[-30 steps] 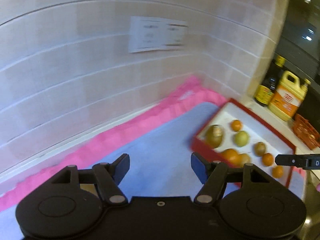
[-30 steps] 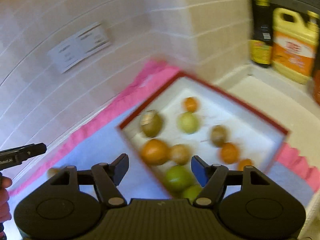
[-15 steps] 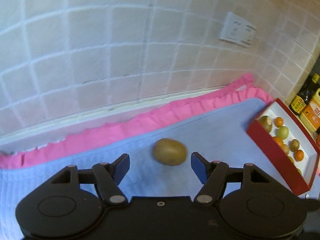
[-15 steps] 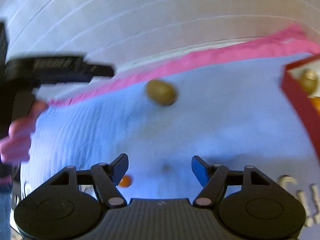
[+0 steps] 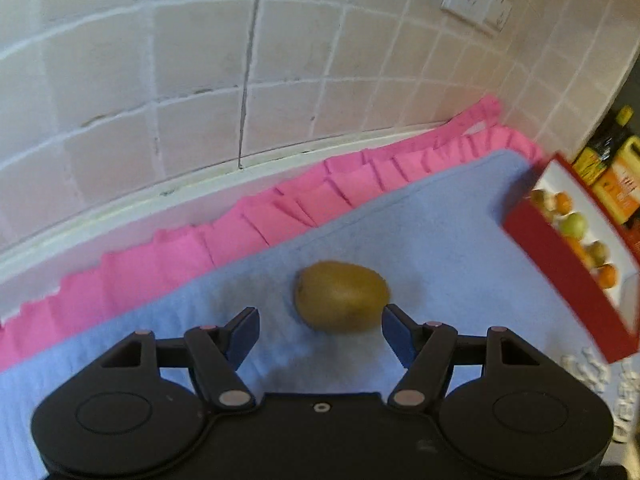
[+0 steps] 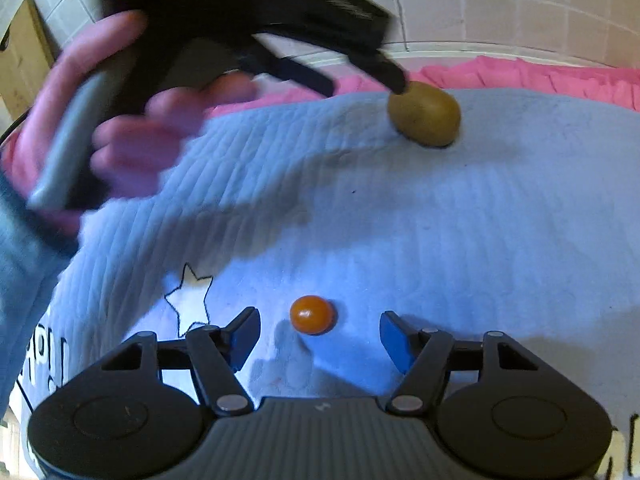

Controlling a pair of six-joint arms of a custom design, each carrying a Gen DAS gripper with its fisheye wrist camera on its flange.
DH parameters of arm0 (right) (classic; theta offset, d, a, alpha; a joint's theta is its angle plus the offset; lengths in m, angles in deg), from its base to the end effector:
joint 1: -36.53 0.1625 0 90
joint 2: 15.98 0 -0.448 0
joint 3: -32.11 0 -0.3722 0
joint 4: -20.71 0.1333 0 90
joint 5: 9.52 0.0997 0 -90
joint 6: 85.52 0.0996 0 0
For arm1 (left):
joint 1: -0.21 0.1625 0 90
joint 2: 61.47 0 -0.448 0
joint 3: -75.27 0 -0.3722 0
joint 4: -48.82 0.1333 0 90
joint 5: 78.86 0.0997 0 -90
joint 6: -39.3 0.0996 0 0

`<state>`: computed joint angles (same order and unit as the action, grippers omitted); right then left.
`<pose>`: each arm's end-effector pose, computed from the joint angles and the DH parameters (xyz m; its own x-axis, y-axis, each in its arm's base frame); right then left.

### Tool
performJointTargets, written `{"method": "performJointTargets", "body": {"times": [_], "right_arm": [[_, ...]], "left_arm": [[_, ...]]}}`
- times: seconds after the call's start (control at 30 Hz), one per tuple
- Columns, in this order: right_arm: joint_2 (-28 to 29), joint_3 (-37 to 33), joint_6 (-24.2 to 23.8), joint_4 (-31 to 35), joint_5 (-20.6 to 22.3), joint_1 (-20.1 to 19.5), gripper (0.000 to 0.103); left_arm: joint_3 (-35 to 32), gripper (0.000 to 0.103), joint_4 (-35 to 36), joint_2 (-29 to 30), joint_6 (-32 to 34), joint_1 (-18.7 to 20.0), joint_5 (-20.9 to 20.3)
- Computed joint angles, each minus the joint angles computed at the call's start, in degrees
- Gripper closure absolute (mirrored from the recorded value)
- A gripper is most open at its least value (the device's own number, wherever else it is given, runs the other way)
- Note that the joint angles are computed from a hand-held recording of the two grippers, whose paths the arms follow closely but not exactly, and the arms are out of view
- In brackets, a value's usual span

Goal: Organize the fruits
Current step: 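Move both tools back over the mat toward a large kiwi and small orange fruit, then grasp the large brown kiwi with the left tool while the right tool grasps the small orange fruit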

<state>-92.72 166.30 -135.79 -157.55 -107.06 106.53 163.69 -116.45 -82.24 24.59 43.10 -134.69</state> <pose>-0.0372 -0.4539 0.2511 -0.8067 -0.3636 0.4659 -0.5110 0.8252 -0.2407 -0.3622 -0.5948 -0.0913 -0.7818 0.3660 -0.5048 0.5455 0.7935 -0.2696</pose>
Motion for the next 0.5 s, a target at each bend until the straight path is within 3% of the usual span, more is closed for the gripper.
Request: {"method": "performJointTargets", "body": {"times": [0.13, 0.2, 0.43, 0.5], "right_arm": [[1.2, 1.5, -3.1, -5.3, 0.9, 0.0, 0.036], [1.8, 2.1, -4.7, -7.4, 0.6, 0.2, 0.045], [3.7, 4.4, -9.8, -11.5, -1.9, 0.9, 0.056], [3.2, 4.3, -10.1, -10.6, -2.2, 1.4, 0.064]], "left_arm": [[-3.9, 0.022, 2.1, 2.6, 1.5, 1.5, -2.0], [-4.6, 0.022, 1.3, 3.3, 2.1, 2.0, -3.3], [-5.9, 0.022, 0.0, 4.8, 2.9, 2.5, -5.0], [-6.1, 0.022, 0.5, 5.0, 2.7, 2.5, -4.9]]}}
